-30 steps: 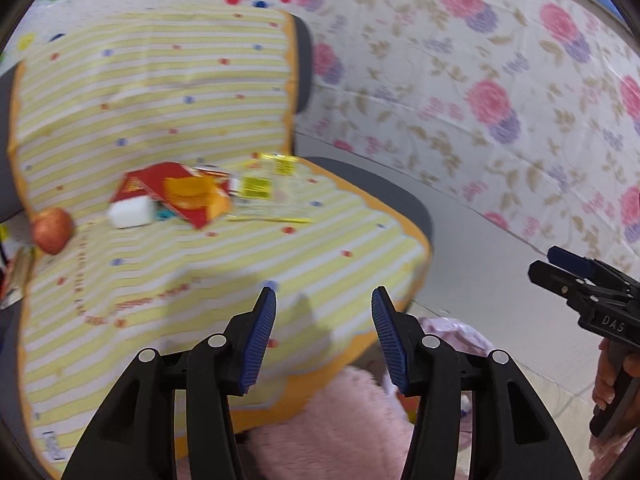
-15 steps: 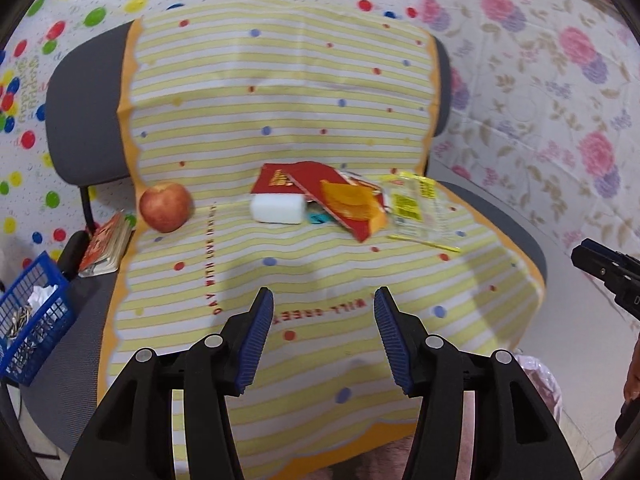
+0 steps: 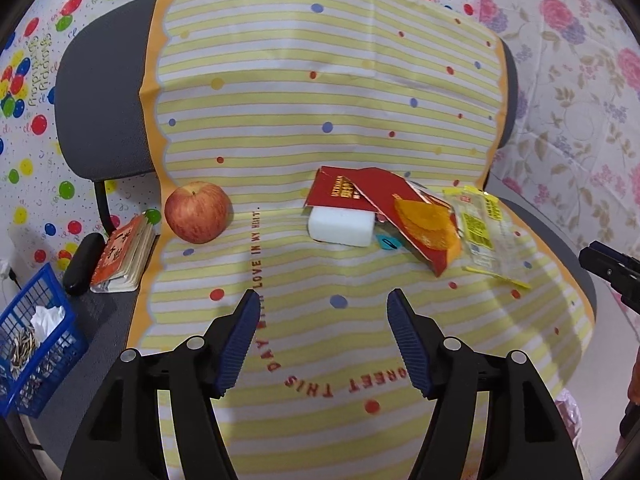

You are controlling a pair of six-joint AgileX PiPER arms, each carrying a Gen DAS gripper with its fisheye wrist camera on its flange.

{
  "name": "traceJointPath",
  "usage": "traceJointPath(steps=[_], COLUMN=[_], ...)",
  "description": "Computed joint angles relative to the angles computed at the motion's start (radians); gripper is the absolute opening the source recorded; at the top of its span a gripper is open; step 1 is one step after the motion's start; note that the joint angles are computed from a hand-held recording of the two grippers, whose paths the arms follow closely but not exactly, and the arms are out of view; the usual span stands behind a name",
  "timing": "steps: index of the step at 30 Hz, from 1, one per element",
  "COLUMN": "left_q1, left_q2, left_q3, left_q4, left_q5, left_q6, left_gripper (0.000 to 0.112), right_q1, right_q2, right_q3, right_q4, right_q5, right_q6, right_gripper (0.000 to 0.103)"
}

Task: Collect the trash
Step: 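Grasp the orange snack wrapper with the right gripper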

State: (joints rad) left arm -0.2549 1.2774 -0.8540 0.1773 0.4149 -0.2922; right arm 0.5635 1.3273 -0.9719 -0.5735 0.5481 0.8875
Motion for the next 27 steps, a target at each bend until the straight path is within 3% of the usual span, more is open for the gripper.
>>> traceJointPath(steps=[10,19,27], left_q1=[0.053,0.083,0.093], left_q2=[0.21,0.358,0.395], left_q3=[-0.131,-0.243,-0.265], left_q4=[0.009,-0.113,-0.169], left_q5=[-0.056,-0.068,-0.063], left_q6=[0.029,0.158,0.22], left_gripper=[0.068,0.068,0.068], right_q1=[-0.113,-0.182,-0.189], right_q2=[0.311,0.604,0.692], right_q3=[-0.235,-0.534,-0.624], right_q4=[0.3,0.678,0.763], right_q5=[-0.134,-0.092,-0.049], right_q6=[-0.351,-0.739,-0.806], right_gripper=[0.047,0.047,0.049])
